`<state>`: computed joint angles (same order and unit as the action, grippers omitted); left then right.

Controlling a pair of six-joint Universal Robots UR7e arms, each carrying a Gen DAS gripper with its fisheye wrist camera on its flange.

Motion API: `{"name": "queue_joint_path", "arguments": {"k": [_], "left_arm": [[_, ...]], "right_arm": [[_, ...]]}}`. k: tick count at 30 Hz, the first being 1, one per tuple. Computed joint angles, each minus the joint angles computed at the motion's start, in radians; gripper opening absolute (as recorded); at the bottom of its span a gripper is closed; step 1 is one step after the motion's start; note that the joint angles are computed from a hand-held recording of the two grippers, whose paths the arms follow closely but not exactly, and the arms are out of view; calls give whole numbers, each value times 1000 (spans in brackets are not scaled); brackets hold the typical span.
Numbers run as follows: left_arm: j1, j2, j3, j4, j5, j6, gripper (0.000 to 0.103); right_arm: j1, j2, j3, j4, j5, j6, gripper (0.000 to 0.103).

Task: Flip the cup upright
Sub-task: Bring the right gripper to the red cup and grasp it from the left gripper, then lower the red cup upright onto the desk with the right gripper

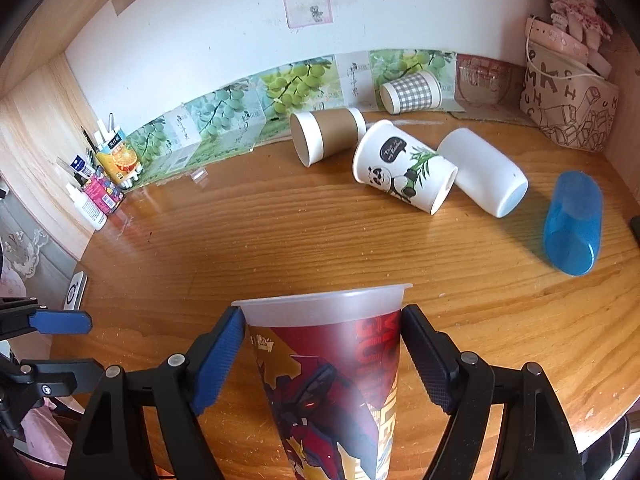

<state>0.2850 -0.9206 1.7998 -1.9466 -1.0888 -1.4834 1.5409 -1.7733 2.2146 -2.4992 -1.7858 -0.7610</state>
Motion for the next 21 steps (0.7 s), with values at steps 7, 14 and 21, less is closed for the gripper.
{"name": "queue_joint_path", "arguments": {"k": [7,14,21], "left_arm": [[-3,1,-1,-2,13,-11,81],[-6,7,-3,3,7,-18,81],[-11,19,-9,4,0,-23,81]], "right_arm": [[-1,-30,2,-30,66,-26,78],[-18,-58,1,27,86,-21,78],[-16,-46,1,48,82,-5,78]]}}
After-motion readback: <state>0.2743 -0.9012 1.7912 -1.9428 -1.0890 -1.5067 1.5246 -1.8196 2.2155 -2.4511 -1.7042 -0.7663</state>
